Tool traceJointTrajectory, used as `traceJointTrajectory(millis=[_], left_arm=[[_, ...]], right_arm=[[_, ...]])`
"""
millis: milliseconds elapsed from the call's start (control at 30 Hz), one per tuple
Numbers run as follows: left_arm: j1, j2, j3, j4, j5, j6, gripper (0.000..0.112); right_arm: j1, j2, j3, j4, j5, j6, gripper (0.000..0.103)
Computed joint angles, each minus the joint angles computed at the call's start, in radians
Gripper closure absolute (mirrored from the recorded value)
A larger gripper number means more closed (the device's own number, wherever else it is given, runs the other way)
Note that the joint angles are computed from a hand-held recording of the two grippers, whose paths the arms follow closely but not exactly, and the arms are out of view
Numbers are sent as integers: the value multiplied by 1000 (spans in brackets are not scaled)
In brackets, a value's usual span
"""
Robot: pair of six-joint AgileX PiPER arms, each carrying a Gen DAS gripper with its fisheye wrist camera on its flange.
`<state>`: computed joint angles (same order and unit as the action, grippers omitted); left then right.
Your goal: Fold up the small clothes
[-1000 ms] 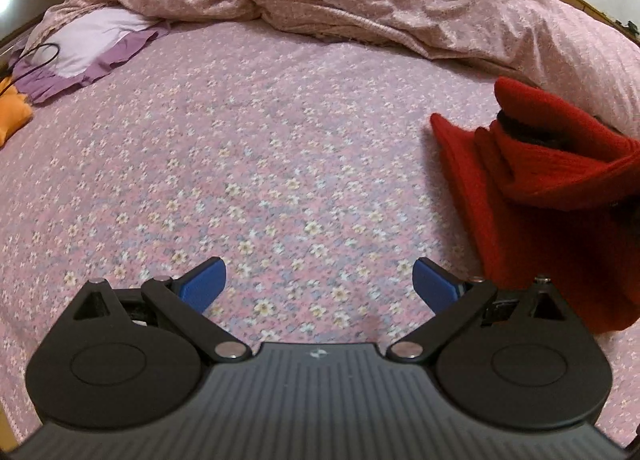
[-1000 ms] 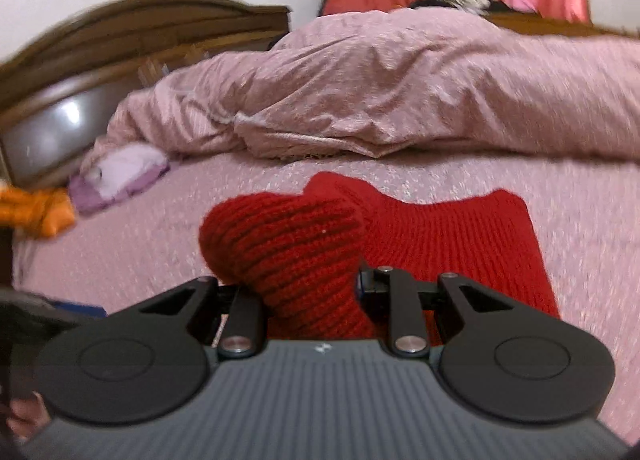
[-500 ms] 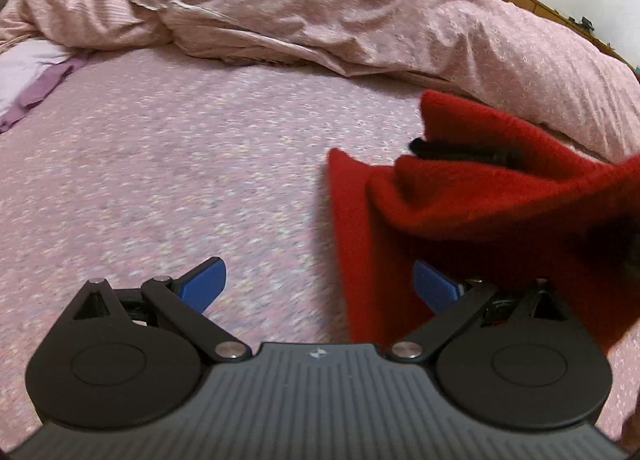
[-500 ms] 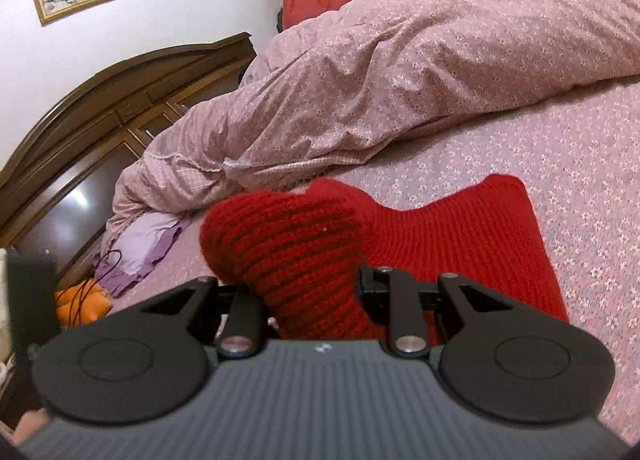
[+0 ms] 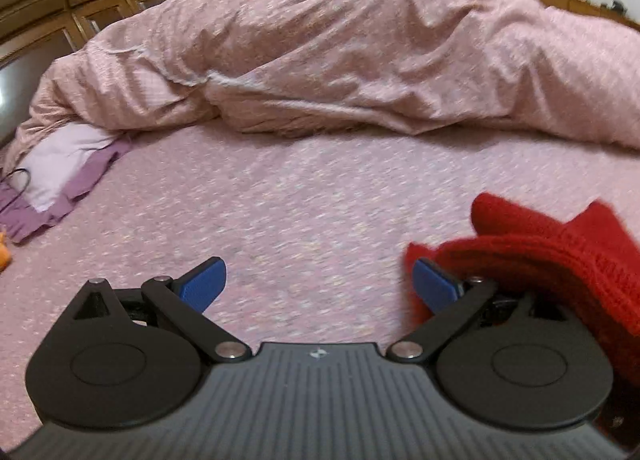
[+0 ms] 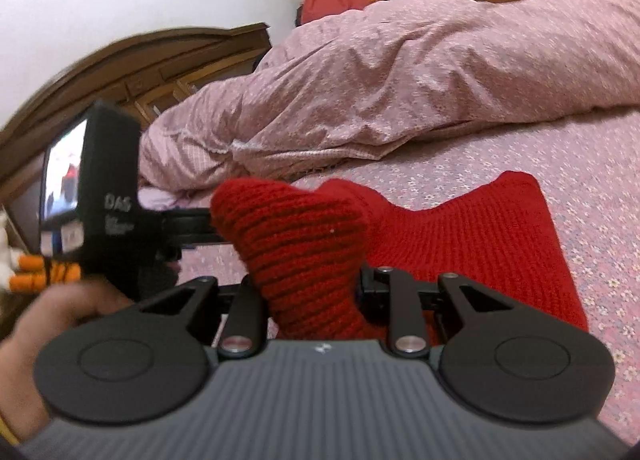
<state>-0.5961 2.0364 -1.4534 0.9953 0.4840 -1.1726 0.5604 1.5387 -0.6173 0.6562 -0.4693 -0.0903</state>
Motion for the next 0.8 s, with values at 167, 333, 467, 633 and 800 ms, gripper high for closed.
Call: traceJointTrajectory(millis=[167, 333, 467, 633, 800], left_arm=[[40, 0, 78, 126, 27, -131, 11], [87, -32, 153, 199, -42, -234, 11], [89, -67, 184, 195, -87, -264, 11], [81, -165, 278, 208, -153, -367, 11], [73, -243, 334, 67, -219, -269, 11]], right_arm=[[85, 100, -38, 91, -78, -139, 77], [123, 118, -5, 78, -142, -145, 76], [128, 111, 13, 66, -151, -150, 75], [127, 123, -21, 68, -119, -174, 57], [173, 112, 35, 39, -201, -82, 38]])
